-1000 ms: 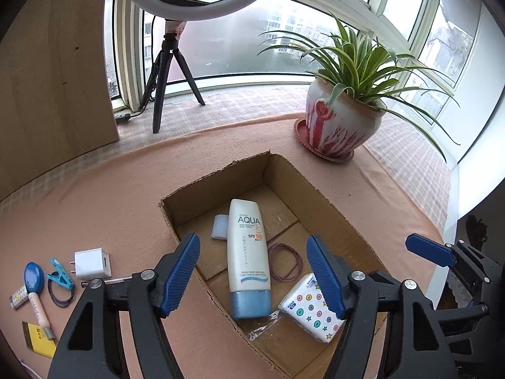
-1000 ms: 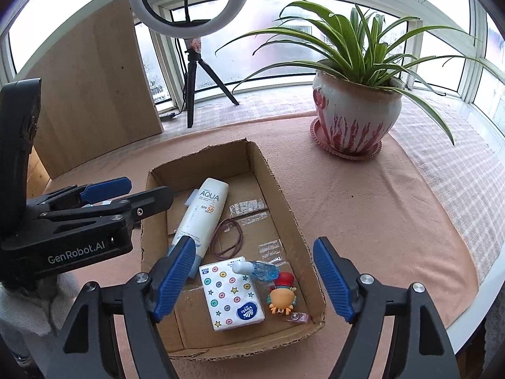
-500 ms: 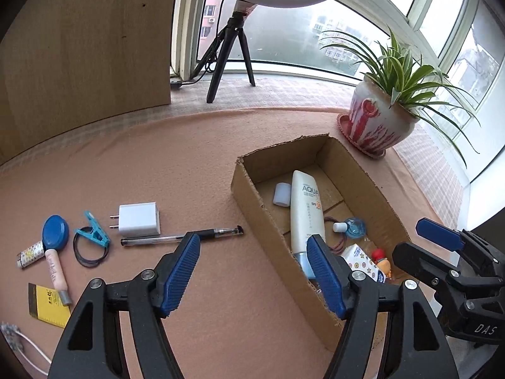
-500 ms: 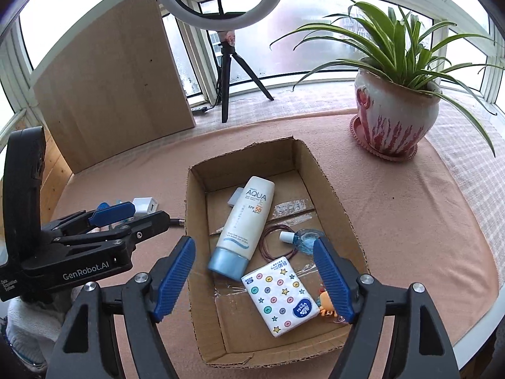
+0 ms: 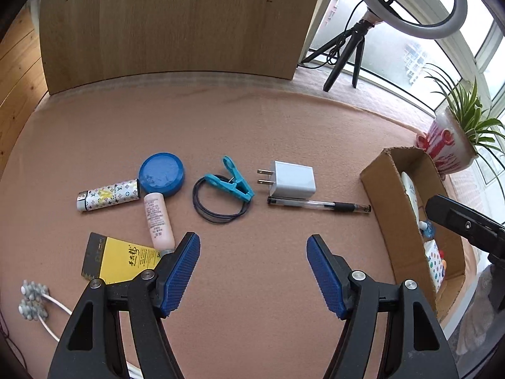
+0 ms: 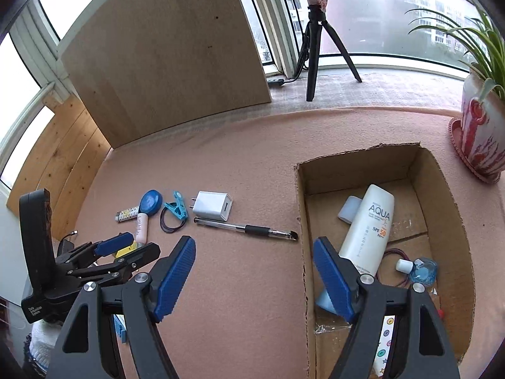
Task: Organize objects
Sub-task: 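Move the left gripper to the blue clothespin clip while the right approaches the white charger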
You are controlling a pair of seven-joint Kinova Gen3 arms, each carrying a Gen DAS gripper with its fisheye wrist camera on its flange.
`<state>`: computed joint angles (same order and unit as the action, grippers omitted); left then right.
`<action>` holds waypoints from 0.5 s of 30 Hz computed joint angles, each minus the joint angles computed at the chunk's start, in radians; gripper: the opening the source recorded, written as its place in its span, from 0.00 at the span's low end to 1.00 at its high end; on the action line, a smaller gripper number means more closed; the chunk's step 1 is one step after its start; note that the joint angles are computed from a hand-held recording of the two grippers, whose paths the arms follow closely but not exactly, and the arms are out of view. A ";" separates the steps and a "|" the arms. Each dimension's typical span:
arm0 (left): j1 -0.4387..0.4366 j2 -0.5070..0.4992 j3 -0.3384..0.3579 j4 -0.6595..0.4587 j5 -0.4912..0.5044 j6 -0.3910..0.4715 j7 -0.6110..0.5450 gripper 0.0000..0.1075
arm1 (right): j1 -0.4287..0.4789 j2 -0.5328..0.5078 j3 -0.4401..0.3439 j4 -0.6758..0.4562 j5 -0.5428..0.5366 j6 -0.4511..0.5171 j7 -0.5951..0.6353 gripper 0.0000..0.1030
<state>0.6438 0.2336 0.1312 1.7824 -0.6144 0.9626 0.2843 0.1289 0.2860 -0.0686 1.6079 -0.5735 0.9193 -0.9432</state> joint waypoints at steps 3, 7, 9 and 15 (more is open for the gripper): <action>-0.026 -0.027 -0.004 0.040 0.018 -0.025 -0.014 0.68 | -0.047 0.042 -0.007 -0.047 0.037 0.008 -0.053 0.71; -0.077 -0.058 -0.007 0.084 0.032 -0.090 -0.050 0.64 | -0.098 0.096 -0.021 -0.111 0.088 0.020 -0.119 0.66; -0.106 -0.070 -0.011 0.104 0.037 -0.135 -0.068 0.58 | -0.117 0.129 -0.026 -0.150 0.112 0.043 -0.159 0.54; -0.199 -0.081 -0.036 0.131 0.076 -0.242 -0.142 0.47 | -0.145 0.232 -0.045 -0.274 0.141 0.115 -0.257 0.42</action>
<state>0.4446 0.1523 0.0953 1.9138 -0.5381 0.7208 0.1425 -0.0160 0.5176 -0.1131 1.3341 -0.4326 1.0345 -1.2007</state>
